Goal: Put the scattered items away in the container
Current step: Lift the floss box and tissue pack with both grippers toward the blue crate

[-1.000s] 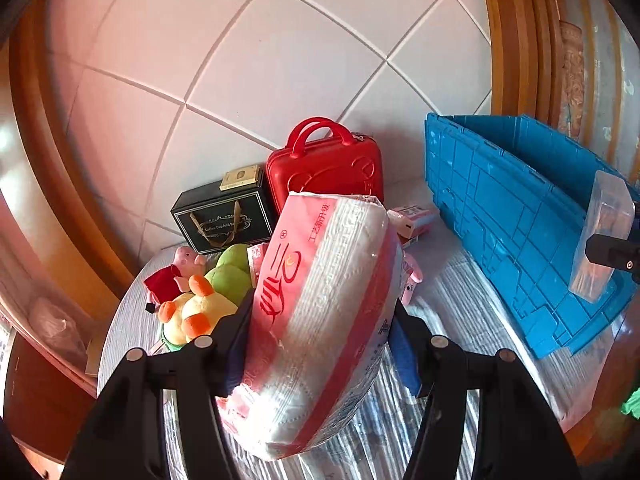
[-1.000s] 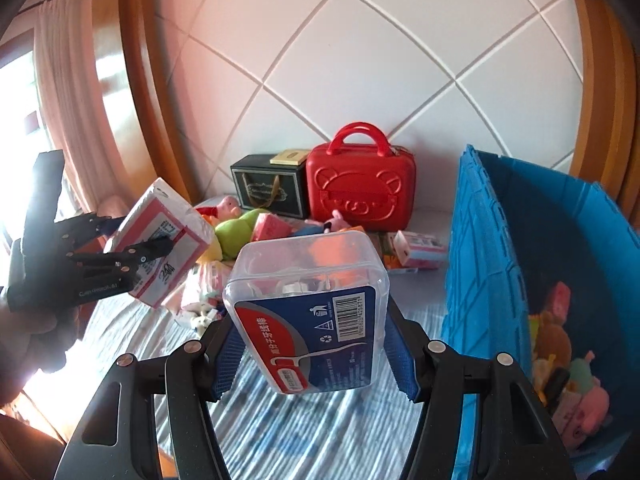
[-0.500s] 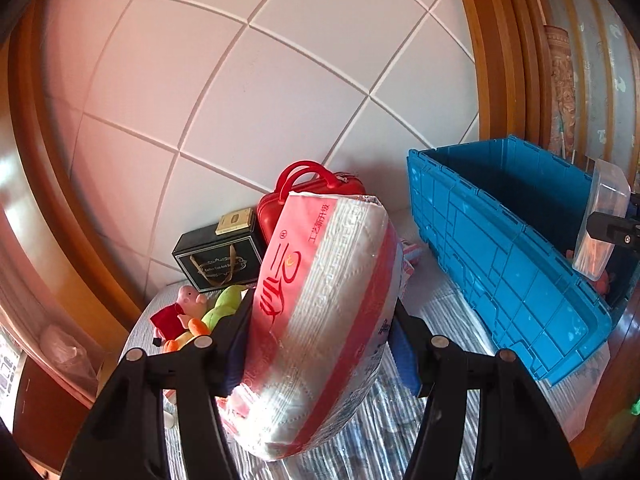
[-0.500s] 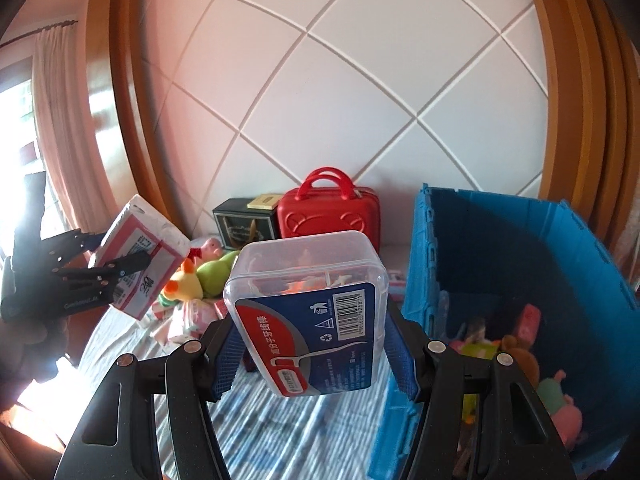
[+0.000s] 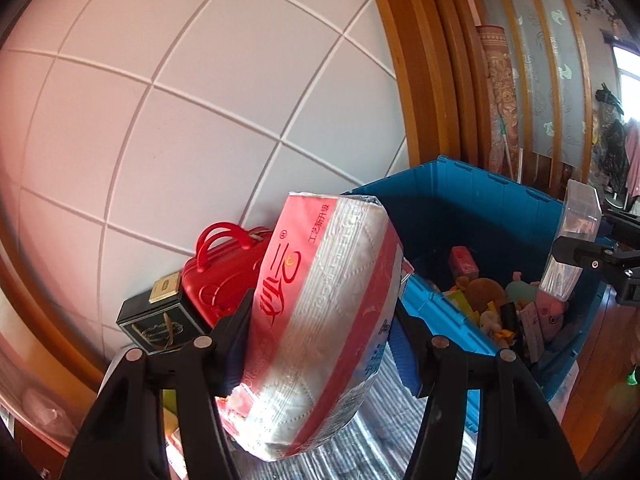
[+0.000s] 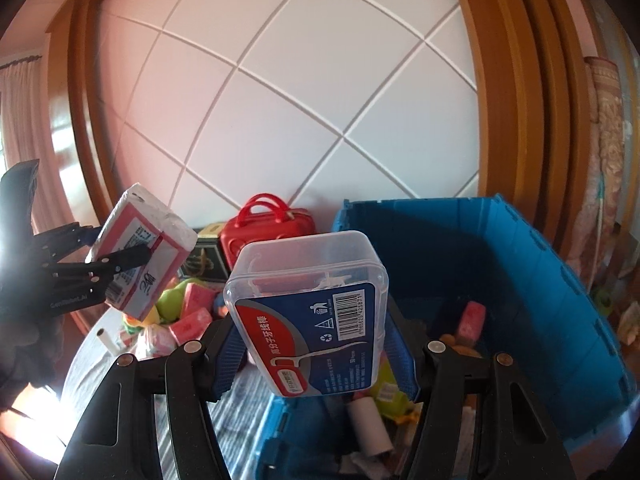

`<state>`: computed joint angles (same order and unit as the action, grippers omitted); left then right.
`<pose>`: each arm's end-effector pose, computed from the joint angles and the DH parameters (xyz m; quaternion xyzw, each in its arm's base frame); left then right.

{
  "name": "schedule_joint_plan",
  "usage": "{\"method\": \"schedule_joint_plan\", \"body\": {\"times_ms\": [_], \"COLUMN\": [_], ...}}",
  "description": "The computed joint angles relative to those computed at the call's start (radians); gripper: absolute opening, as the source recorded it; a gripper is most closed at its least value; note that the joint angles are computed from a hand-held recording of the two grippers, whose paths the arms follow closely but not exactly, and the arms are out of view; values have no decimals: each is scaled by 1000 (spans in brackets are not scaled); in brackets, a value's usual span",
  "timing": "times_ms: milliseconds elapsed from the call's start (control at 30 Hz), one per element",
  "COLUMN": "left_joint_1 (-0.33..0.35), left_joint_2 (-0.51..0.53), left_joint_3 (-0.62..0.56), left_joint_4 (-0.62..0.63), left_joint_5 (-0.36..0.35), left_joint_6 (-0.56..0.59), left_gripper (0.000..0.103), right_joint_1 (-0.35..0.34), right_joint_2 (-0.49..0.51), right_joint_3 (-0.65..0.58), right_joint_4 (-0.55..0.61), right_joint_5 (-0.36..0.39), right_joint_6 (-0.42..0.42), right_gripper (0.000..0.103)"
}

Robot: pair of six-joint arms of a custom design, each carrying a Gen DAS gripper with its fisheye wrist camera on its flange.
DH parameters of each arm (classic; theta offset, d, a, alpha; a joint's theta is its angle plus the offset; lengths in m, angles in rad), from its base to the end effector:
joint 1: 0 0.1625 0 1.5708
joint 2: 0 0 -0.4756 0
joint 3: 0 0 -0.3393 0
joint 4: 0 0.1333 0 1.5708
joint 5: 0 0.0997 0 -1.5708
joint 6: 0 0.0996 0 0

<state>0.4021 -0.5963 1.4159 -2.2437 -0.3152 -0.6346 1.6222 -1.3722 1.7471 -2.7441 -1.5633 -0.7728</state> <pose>-0.5726 -0.4913 0.1365 0.2545 0.7672 -0.4227 0.4099 0.1622 -0.5429 0.5064 0.3704 -0.8436 0.3649 0.1339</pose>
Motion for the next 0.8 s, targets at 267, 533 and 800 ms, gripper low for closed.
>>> {"method": "schedule_joint_plan", "body": {"times_ms": [267,533,800], "left_joint_1": [30,69,114], "left_joint_2": [172,319,506], "left_joint_3": [-231,-514,-893], "left_joint_4": [-263,-251,-108], "left_joint_5": [-87,-174,-249], "left_joint_6": [387,562,644], "left_gripper": [59,59,59], "right_joint_1": [-57,-98,-131], "right_joint_2": [10,32,92], "right_joint_3": [-77,-135,-240], "right_joint_4": [0,-3,16], "right_joint_5": [-18,-31,-54], "right_joint_6": [19,57,63], "right_gripper": [62,62,62]}}
